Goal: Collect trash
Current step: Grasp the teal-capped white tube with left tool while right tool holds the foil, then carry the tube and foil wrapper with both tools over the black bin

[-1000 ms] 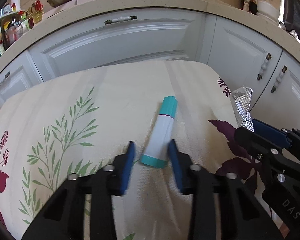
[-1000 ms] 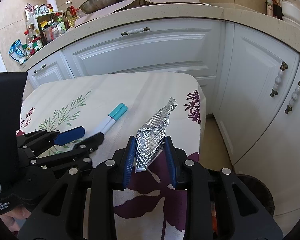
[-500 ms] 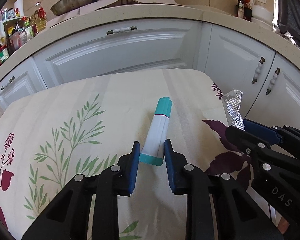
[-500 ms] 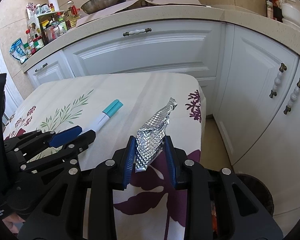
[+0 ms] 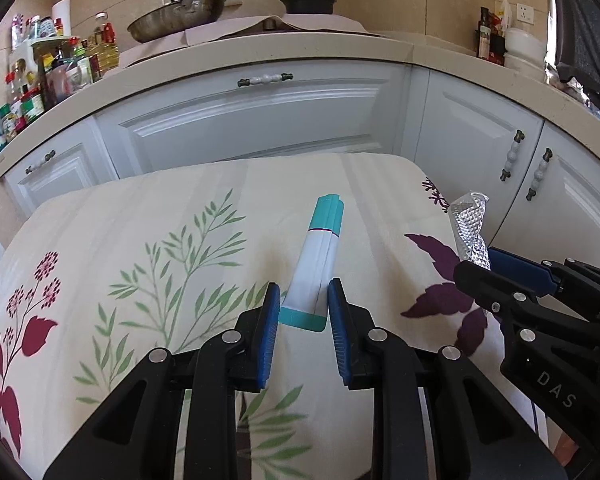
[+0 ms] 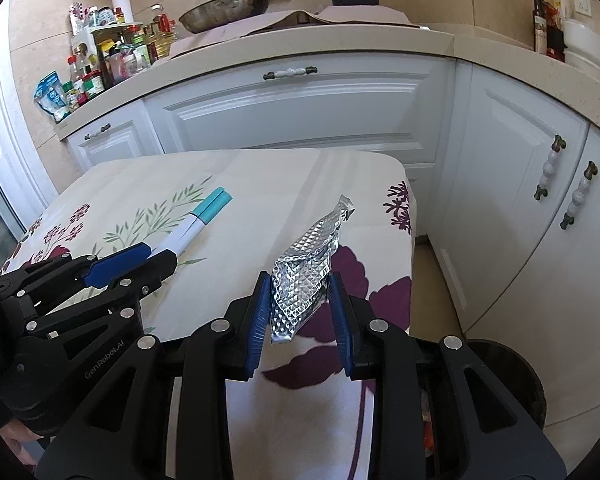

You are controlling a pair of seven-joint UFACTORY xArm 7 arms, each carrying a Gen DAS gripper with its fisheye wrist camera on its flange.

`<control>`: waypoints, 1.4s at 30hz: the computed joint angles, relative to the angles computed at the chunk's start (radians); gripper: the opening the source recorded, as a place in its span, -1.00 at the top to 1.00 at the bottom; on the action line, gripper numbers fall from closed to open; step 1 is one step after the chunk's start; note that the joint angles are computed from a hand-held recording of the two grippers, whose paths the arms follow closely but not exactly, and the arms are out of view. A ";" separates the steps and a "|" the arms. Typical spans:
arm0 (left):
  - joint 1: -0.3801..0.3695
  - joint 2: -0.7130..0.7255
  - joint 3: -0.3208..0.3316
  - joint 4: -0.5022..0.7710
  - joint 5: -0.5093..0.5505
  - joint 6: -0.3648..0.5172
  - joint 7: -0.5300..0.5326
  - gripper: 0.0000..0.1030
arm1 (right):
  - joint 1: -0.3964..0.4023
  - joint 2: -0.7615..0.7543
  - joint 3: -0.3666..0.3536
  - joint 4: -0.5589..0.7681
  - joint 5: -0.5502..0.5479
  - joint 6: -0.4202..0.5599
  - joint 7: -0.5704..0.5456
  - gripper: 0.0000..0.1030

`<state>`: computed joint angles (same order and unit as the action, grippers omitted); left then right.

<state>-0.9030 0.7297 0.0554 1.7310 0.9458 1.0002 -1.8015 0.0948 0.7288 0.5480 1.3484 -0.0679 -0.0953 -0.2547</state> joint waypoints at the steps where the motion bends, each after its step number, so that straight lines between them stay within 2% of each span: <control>1: -0.005 -0.007 0.000 -0.009 0.002 0.003 -0.007 0.50 | -0.007 -0.012 0.007 -0.020 -0.001 -0.012 0.000 0.44; 5: -0.032 -0.039 -0.002 -0.036 0.026 0.043 -0.049 0.50 | -0.041 -0.047 0.036 -0.085 -0.024 -0.056 0.014 0.44; 14: -0.101 -0.085 -0.039 -0.052 0.109 0.221 -0.134 0.50 | -0.145 -0.147 0.112 -0.261 -0.159 -0.190 0.120 0.44; 24: -0.153 -0.143 -0.109 -0.105 0.138 0.371 -0.234 0.50 | -0.240 -0.301 0.135 -0.460 -0.332 -0.334 0.280 0.44; 30: -0.185 -0.152 -0.138 -0.105 0.145 0.441 -0.274 0.50 | -0.236 -0.403 0.075 -0.566 -0.399 -0.422 0.365 0.44; 34: -0.199 -0.138 -0.145 -0.081 0.152 0.458 -0.273 0.50 | -0.224 -0.457 0.024 -0.620 -0.431 -0.467 0.412 0.44; 42: -0.232 -0.072 -0.124 0.021 0.171 0.434 -0.223 0.50 | -0.179 -0.532 -0.109 -0.698 -0.433 -0.539 0.458 0.44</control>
